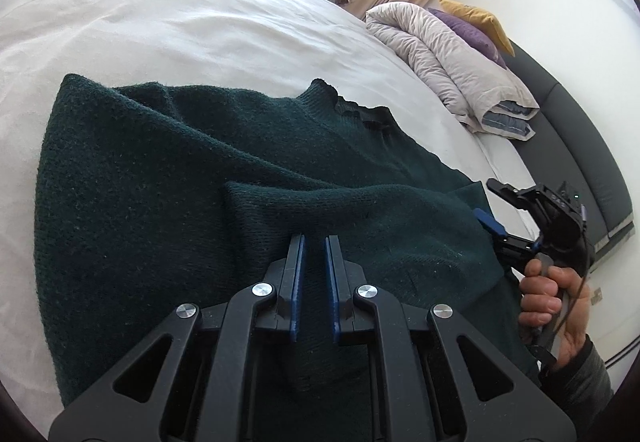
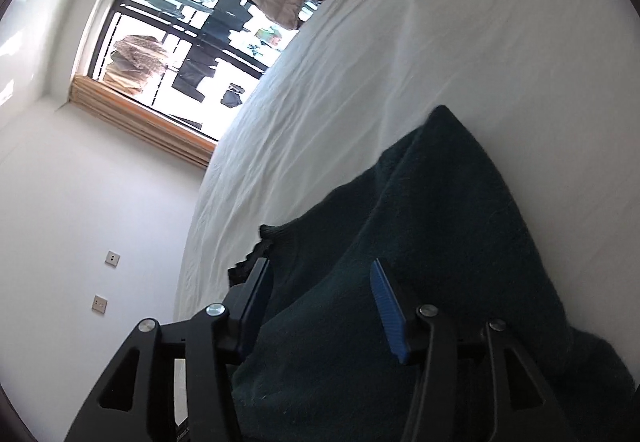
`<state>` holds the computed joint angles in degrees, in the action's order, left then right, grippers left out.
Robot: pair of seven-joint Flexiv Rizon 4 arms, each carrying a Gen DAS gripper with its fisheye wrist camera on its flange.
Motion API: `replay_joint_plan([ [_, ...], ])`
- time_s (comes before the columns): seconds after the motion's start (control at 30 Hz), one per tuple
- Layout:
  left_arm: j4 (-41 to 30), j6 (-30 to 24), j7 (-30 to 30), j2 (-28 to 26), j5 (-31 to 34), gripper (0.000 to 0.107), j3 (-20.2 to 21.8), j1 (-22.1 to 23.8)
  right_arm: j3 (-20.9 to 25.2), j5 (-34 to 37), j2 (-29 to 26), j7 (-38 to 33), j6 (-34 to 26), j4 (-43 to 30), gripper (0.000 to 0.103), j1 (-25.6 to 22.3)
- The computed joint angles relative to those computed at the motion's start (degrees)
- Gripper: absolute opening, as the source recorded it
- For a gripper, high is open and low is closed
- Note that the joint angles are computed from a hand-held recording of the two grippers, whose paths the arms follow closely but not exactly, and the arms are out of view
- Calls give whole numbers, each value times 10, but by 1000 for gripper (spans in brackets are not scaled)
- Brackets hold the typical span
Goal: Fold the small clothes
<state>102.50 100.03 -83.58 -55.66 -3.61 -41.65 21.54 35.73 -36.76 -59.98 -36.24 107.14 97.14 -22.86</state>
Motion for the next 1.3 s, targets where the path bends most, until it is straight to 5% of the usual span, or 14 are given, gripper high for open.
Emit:
replay_joint_plan([
  [0.07, 2, 4, 0, 1, 2, 10, 3, -2, -10, 12, -5, 9, -5, -6, 19, -3],
  [0.13, 1, 8, 1, 0, 5, 10, 5, -3, -27, 18, -3, 17, 15, -3, 5, -7],
  [0.23, 0, 10, -1, -4, 9, 10, 0, 1, -91, 78, 34, 34, 47, 25, 6, 22],
  [0.37, -1, 11, -3, -4, 12, 10, 2, 0, -149, 93, 83, 34, 108, 70, 31, 69],
  [0.47, 1, 12, -3, -6, 16, 10, -4, 6, -126, 18, 72, 46, 125, 51, 44, 64],
  [0.53, 3, 13, -4, -7, 18, 10, -7, 9, -123, -15, 59, 66, 109, 29, 63, 72],
  [0.63, 4, 13, -4, -8, 21, 10, -9, 12, -105, -65, 34, 108, 55, 13, 62, 57],
  [0.73, 5, 14, -3, -11, 24, 10, -14, 17, -158, -23, 45, 81, 105, 42, 31, 93],
  [0.83, 11, 15, -5, -7, 27, 10, -16, 21, -156, -41, 39, 104, 138, 67, 3, 69],
  [1.0, 29, 8, -18, 46, 12, 10, 39, -18, -235, 30, 109, 104, 168, 157, 0, 117],
  [1.1, 63, 3, -26, 111, -2, 11, 106, -66, -336, 38, 171, 120, 221, 237, 19, 190],
  [1.13, 82, 11, -32, 128, -5, 11, 114, -71, -357, 84, 199, 82, 224, 270, 39, 225],
  [1.17, 105, 24, -39, 143, -4, 11, 110, -65, -365, 168, 233, 7, 215, 303, 56, 264],
  [1.3, 201, 104, -88, 200, 26, 11, 117, -55, -410, 415, 316, -242, 291, 396, 68, 424],
])
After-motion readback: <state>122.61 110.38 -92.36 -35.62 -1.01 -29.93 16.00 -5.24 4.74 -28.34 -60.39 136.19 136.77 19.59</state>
